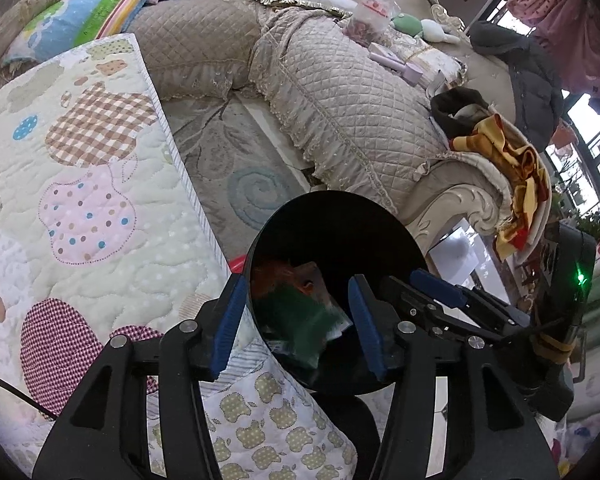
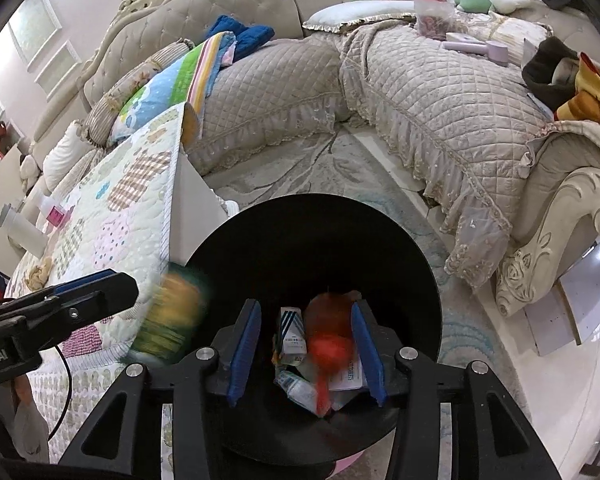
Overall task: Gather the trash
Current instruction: 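Open both tools to drop the wrapper and bag into the bin, then move both open tools back over the items on the bed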
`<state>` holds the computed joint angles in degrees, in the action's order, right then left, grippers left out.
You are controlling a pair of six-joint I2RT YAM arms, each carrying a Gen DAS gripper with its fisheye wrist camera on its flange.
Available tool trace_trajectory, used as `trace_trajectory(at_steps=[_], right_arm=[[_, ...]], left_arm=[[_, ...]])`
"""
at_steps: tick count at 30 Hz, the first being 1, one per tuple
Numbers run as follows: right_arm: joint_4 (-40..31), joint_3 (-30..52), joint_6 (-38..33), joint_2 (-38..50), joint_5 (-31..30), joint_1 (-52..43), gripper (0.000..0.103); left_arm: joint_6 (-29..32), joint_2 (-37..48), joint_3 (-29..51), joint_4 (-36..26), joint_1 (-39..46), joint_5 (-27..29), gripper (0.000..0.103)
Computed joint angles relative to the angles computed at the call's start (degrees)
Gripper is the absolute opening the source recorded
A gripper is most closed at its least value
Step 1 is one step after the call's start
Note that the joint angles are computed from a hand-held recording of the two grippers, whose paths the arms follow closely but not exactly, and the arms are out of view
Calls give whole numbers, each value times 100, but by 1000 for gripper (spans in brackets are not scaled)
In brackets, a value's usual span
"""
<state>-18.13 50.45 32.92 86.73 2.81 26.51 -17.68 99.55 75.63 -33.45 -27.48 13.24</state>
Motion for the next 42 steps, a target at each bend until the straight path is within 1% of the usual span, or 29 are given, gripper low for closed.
trace_trajectory(at_steps=[9, 12, 15, 18, 21, 24, 28, 32, 36, 39, 42], right_arm=[[-120, 111, 60, 52, 25, 153, 46], [-183, 243, 96, 145, 37, 286, 46], [-219, 398, 162, 250, 27, 431, 46], [-196, 569, 276, 378, 10, 619, 46], [-180, 854, 287, 615, 57, 894, 46], [-272, 1318, 260, 996, 68, 1183, 46], [-533, 2181, 46, 1692, 118, 1651, 46], [-598, 2957, -133, 2303, 36, 2026, 46], [-759, 3856, -266, 2951, -114, 2322, 46], [-1102, 4795, -428, 3546, -227, 2536, 46], [-1620, 5995, -576, 4254, -281, 2737, 46]], left_arm=[[108, -296, -254, -73, 180, -106, 52], [163, -491, -433, -72, 285, -249, 52], [275, -748, -659, -102, 505, -403, 52], [392, -1001, -903, -123, 809, -443, 52], [600, -1303, -1177, -214, 1288, -457, 52], [800, -1599, -1422, -268, 1751, -452, 52], [1185, -1948, -1674, -417, 2513, -387, 52], [1731, -2221, -1833, -603, 3467, -213, 52], [2317, -2268, -1831, -765, 4481, 61, 52], [2787, -2121, -1694, -871, 5361, 333, 52], [3126, -1805, -1425, -964, 6086, 577, 52]])
